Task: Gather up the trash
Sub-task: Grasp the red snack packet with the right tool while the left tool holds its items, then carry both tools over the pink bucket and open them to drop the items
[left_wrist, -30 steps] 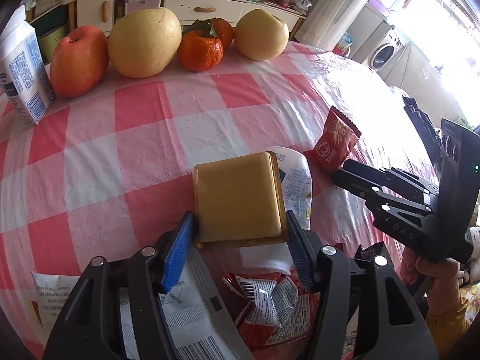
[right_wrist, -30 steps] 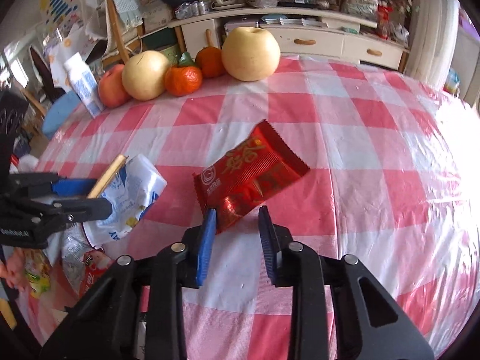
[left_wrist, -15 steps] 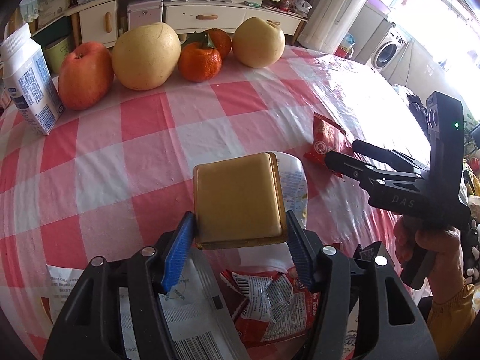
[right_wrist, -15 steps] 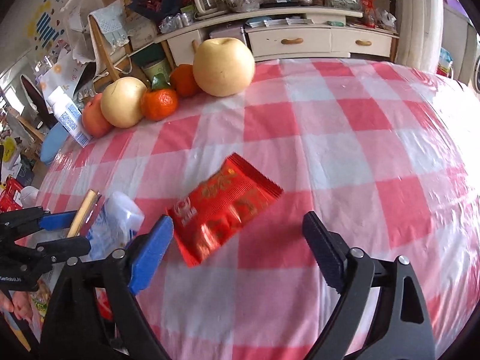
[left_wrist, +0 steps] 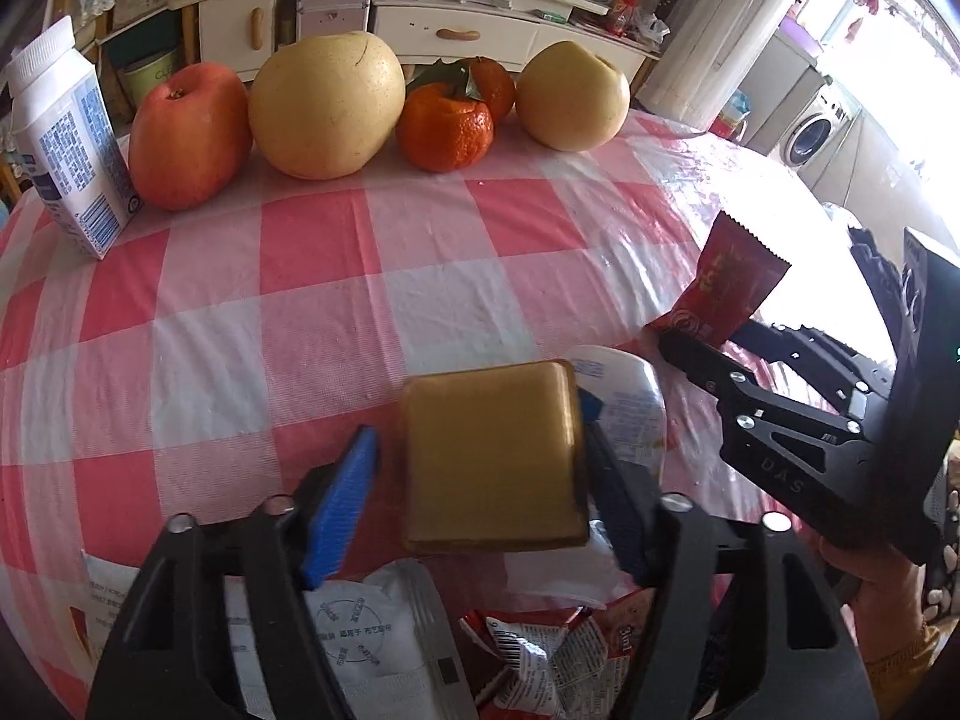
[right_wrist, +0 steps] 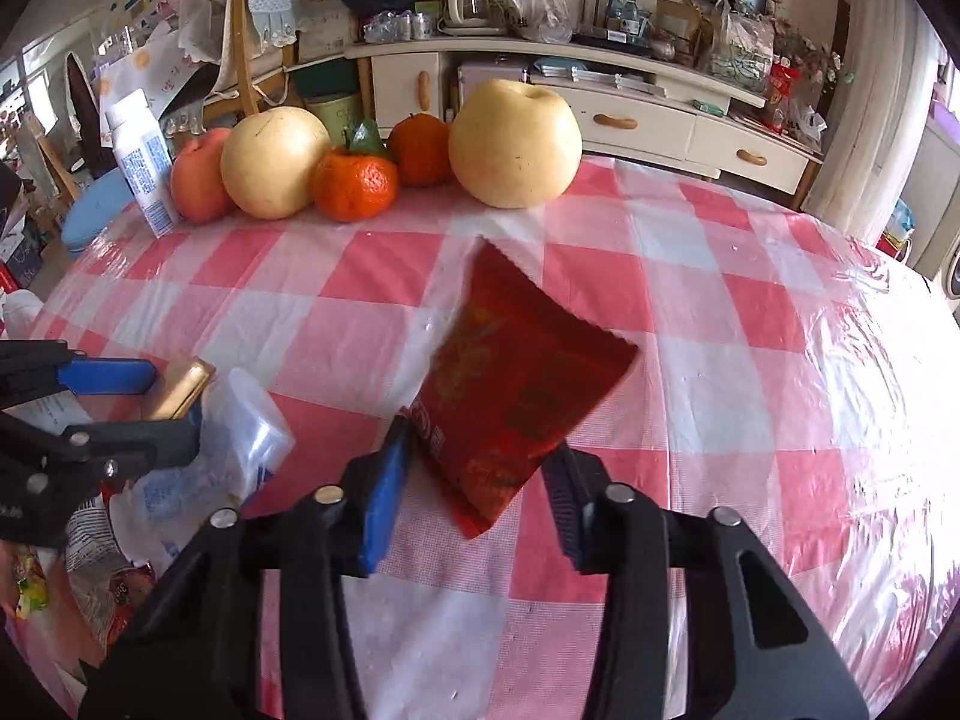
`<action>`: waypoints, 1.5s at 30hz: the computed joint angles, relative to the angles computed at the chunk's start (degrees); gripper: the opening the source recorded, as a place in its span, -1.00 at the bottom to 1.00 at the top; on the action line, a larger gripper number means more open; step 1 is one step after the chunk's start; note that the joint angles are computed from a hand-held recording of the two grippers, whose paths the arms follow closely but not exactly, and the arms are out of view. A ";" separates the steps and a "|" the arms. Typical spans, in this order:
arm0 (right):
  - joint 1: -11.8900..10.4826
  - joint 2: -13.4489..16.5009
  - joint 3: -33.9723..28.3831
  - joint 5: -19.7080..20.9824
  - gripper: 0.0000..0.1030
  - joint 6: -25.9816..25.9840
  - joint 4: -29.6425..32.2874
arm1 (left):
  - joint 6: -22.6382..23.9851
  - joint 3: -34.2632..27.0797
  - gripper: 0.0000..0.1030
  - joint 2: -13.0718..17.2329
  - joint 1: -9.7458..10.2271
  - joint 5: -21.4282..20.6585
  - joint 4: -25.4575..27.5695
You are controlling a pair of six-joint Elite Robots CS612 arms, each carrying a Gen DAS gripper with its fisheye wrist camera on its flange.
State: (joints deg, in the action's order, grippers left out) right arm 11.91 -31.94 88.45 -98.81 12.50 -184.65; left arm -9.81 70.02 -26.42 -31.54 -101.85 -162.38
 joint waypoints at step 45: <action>4.43 -5.87 6.79 6.22 -0.60 1.49 -9.16 | -14.68 25.50 0.16 -9.93 6.38 1.68 -37.54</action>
State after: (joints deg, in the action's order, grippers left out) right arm 16.33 -37.81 95.25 -92.59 13.99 -193.81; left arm -24.50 95.52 -36.35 -25.16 -100.16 -199.91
